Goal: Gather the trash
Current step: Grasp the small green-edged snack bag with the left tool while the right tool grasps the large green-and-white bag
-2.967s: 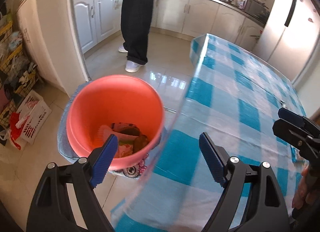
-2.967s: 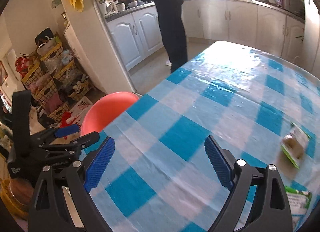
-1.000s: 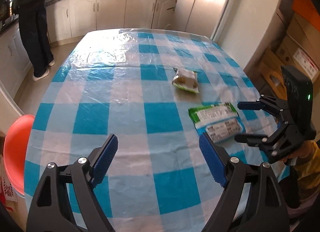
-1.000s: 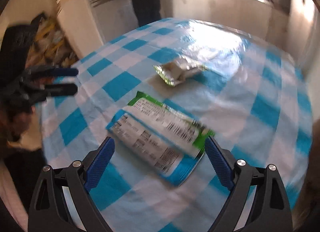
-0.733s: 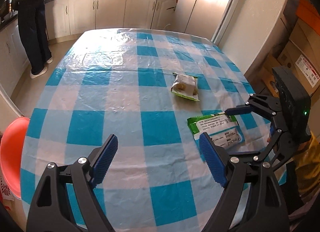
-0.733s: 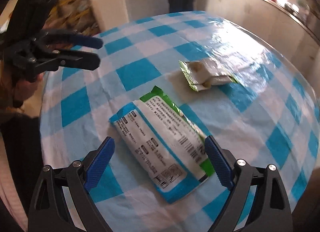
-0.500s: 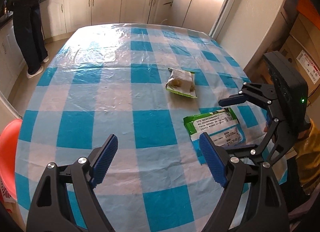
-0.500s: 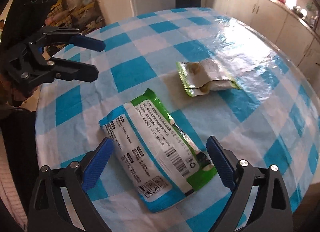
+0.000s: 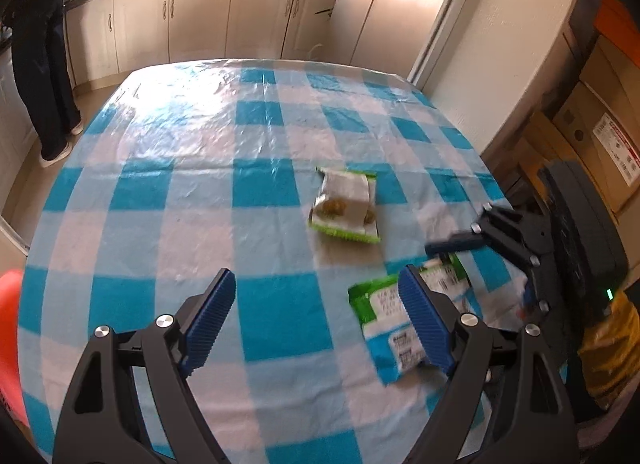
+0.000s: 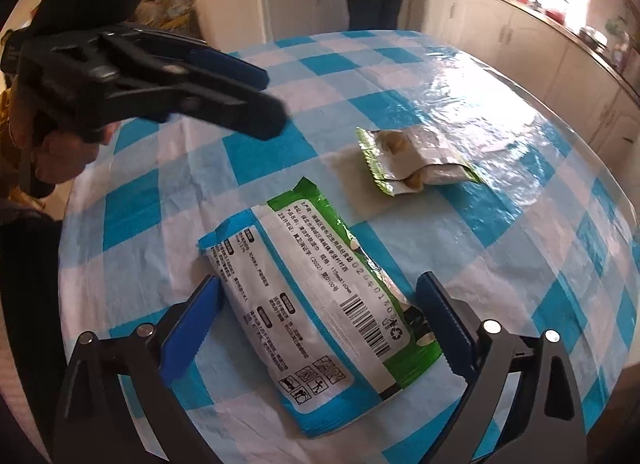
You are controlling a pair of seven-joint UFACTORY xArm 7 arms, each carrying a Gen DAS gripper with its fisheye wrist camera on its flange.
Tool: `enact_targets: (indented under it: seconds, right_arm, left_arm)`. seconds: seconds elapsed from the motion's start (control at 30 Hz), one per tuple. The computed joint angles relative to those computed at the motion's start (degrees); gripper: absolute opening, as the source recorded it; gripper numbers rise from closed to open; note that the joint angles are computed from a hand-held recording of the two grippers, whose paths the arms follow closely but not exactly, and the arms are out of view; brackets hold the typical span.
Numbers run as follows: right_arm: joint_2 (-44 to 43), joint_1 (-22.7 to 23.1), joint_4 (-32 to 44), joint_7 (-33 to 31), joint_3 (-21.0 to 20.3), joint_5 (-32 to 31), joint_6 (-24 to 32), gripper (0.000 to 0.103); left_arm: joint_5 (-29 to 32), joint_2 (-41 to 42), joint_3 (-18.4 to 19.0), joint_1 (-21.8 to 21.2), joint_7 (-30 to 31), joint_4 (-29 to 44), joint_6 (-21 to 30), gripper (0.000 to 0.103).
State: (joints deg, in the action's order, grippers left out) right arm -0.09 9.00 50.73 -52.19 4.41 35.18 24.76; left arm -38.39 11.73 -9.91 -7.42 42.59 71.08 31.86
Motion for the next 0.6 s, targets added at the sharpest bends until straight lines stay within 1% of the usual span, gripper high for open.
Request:
enact_targets:
  seconds: [0.03,0.07,0.1,0.13,0.23,0.33,0.37,0.4,0.5,0.6]
  right_arm:
    - [-0.3,0.0,-0.4,1.0,0.0,-0.3,-0.6,0.091]
    - [-0.9,0.0,-1.1,2.4,0.0,-0.3,-1.5,0.083]
    - [-1.7,-0.1,-1.9,4.4,-0.2,-0.7,-2.1,0.08]
    - [-2.3,-0.2,-2.4,5.8,-0.6,-0.5,-2.2,0.078]
    - [-4.1,-0.2,-4.7,9.7,-1.2,-1.7,-3.9,0.077]
    - [-6.3,-0.5,-7.3,15.5,-1.9,-3.8,-5.9,0.075]
    - [-7.1,-0.8,-8.5,18.4,-1.9,-5.6,-7.1,0.075]
    - [-8.1,-1.5,-10.0,22.6,-1.7,-8.3,-8.7,0.074]
    - [-10.3,-2.0,-13.0,29.7,-2.7,-10.6,-11.6,0.074]
    - [-11.9,-2.7,-15.7,36.4,-2.9,-14.4,-14.5,0.074]
  left_arm:
    - [0.2,1.0,-0.1,-0.2,-0.5,1.2,0.2,0.084]
    - [0.4,1.9,-0.3,-0.4,-0.8,2.2,0.3,0.084]
    - [0.6,2.6,-0.6,-0.6,-0.8,2.9,0.2,0.084]
    - [1.1,3.4,-0.9,-0.9,-0.9,3.7,-0.1,0.084]
    - [3.1,5.6,-1.6,-1.6,-1.1,6.0,-0.8,0.084]
    - [3.7,7.7,-2.7,-1.5,-0.8,8.5,-0.8,0.084]
    - [4.9,8.4,-2.6,-2.0,-1.3,9.0,-1.6,0.084]
    - [7.3,9.2,-2.1,-3.1,-2.8,9.6,-2.5,0.084]
    - [10.2,10.8,-2.7,-4.0,-4.3,10.9,-3.9,0.084]
    - [15.0,12.5,-1.8,-5.7,-8.0,12.0,-5.2,0.084]
